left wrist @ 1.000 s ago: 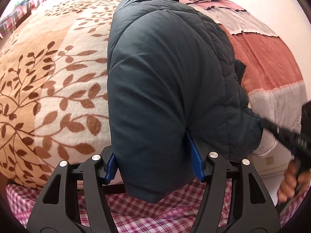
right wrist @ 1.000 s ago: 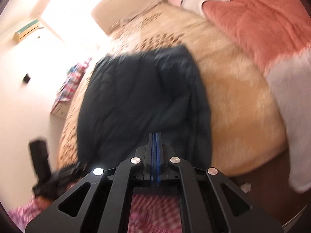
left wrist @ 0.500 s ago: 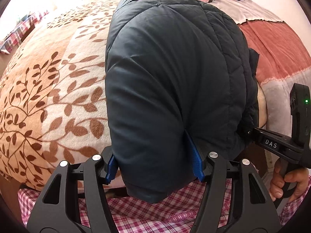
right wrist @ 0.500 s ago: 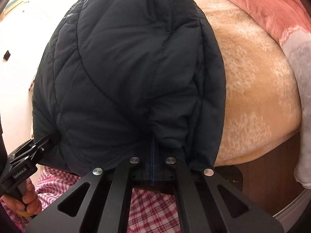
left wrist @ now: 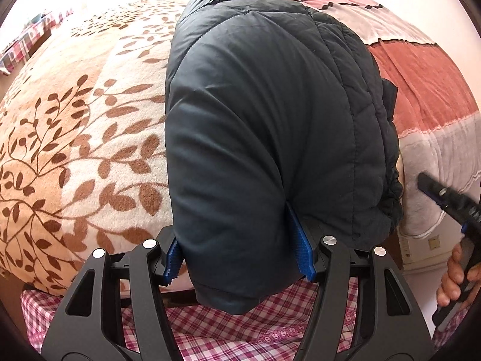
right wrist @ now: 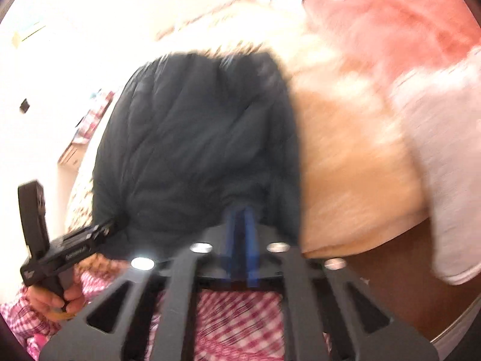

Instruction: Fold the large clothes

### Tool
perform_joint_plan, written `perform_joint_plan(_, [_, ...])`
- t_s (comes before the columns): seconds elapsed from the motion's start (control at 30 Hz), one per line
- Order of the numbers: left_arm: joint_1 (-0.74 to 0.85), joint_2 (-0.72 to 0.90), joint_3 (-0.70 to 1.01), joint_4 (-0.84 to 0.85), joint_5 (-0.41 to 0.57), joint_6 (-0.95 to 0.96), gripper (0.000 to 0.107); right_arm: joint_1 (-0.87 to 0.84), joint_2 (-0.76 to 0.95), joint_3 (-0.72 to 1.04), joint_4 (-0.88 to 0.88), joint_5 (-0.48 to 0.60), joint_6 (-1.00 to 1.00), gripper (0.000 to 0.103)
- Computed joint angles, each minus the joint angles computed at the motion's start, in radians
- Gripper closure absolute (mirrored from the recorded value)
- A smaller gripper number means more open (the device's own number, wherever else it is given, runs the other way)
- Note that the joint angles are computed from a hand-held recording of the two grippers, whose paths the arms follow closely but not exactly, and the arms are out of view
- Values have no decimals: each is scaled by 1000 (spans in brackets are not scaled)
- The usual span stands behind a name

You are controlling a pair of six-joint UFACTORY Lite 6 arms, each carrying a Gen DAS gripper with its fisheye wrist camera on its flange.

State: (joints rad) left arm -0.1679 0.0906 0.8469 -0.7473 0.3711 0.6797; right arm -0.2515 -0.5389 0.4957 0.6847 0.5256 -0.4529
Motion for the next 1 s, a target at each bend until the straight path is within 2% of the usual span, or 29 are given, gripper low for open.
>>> perform_joint_plan(0.03, [2,3,3,-2,2,4,45,-9,5,3,3,-18,13,32])
perform_joint_plan(0.17, [7,9,8,-7,8,12,45,-61,184,69,257,48,-225,23])
perform_joint_plan(0.33, [15,12,12,-17,20,28,45,-62,447,157,319,-10,-338,22])
perform_joint_plan(0.43, [14,23,17,-15,17,25,45,-83,556,199,390,36,-425,22])
perform_joint_plan(0.5, [13,28,22,-8,17,17,46,-99,617,217,445,69,-502,25])
perform_joint_plan(0.53, [11,28,23,-3,14,14,46,-109,678,241,502,108,-560,34])
perform_joint_plan(0.57, [11,29,25,0,12,14,46,-111,730,268,547,129,-591,37])
perform_joint_plan(0.6, [10,29,27,4,11,11,46,-107,743,273,564,131,-604,39])
perform_joint_plan(0.67, [15,31,31,7,9,14,47,-98,755,284,585,146,-643,52])
perform_joint_plan(0.77, [24,25,38,18,-4,27,48,-84,740,272,623,154,-685,62])
perform_joint_plan(1.0, [86,25,62,-14,-12,105,51,51,607,204,679,37,-689,68])
